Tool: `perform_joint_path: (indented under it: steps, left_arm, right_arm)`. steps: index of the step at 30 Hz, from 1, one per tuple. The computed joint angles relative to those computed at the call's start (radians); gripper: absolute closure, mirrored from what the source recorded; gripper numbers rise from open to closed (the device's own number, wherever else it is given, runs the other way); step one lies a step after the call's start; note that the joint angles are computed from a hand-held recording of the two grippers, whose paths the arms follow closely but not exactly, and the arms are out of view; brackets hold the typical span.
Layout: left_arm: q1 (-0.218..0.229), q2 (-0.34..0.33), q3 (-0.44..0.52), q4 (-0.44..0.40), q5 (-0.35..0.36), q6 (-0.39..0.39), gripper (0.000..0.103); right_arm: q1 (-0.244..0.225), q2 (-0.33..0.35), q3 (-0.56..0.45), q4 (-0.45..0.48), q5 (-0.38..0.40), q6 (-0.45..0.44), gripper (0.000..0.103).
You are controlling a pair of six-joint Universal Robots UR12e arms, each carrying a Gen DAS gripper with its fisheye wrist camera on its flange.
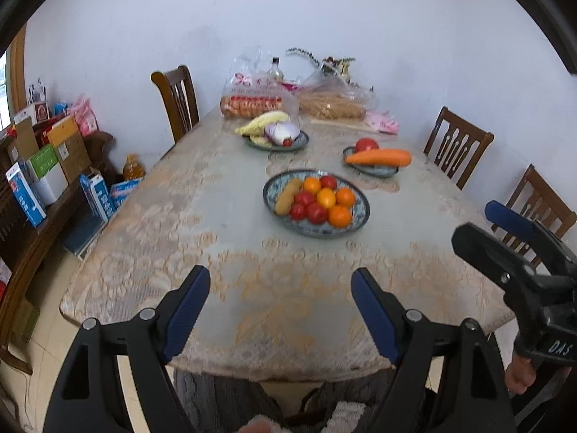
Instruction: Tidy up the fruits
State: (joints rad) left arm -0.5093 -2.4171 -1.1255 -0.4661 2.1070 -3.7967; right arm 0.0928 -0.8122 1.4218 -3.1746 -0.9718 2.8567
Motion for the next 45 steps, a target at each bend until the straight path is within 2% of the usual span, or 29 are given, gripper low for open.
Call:
perform_joint_path:
  steps: [4,10,15,18,21,24,32,36,45]
  left_arm:
    - [0.002,0.004,-0.011,-0.041,-0.022,-0.026,0.019]
    - [0.0,0.002,-0.018,-0.066,-0.036,-0.022,0.019]
    - [-0.005,0.007,-0.028,-0.085,-0.052,-0.007,0.019]
    - [-0.004,0.012,-0.039,-0.092,-0.069,-0.009,0.019]
    - [-0.002,0.014,-0.048,-0.097,-0.082,-0.02,0.019]
    - [-0.002,0.016,-0.054,-0.11,-0.086,-0.03,0.019]
    - [0.002,0.013,-0.063,-0.144,-0.12,-0.068,0.019]
    - [0.01,0.004,-0.049,-0.201,-0.152,-0.097,0.019]
    - [0.02,-0.034,0.007,-0.241,-0.188,-0.045,0.018]
  right_arm:
    - [0.001,-0.01,0.027,0.01,-0.023,-0.026,0.006]
    - [-0.001,-0.005,0.034,0.045,-0.038,-0.03,0.006]
    - [0.002,-0.006,0.037,0.101,-0.063,-0.026,0.006]
    - [0.002,-0.013,0.048,0.146,-0.051,-0.054,0.006]
    - [0.004,-0.013,0.06,0.143,-0.062,-0.058,0.006]
    - [0.005,-0.013,0.062,0.174,-0.048,-0.069,0.006]
    - [0.004,-0.016,0.074,0.248,-0.07,-0.079,0.006]
    - [0.004,-0.013,0.073,0.284,-0.093,-0.08,0.006]
    - [0.01,0.012,0.045,0.288,-0.142,-0.053,0.006]
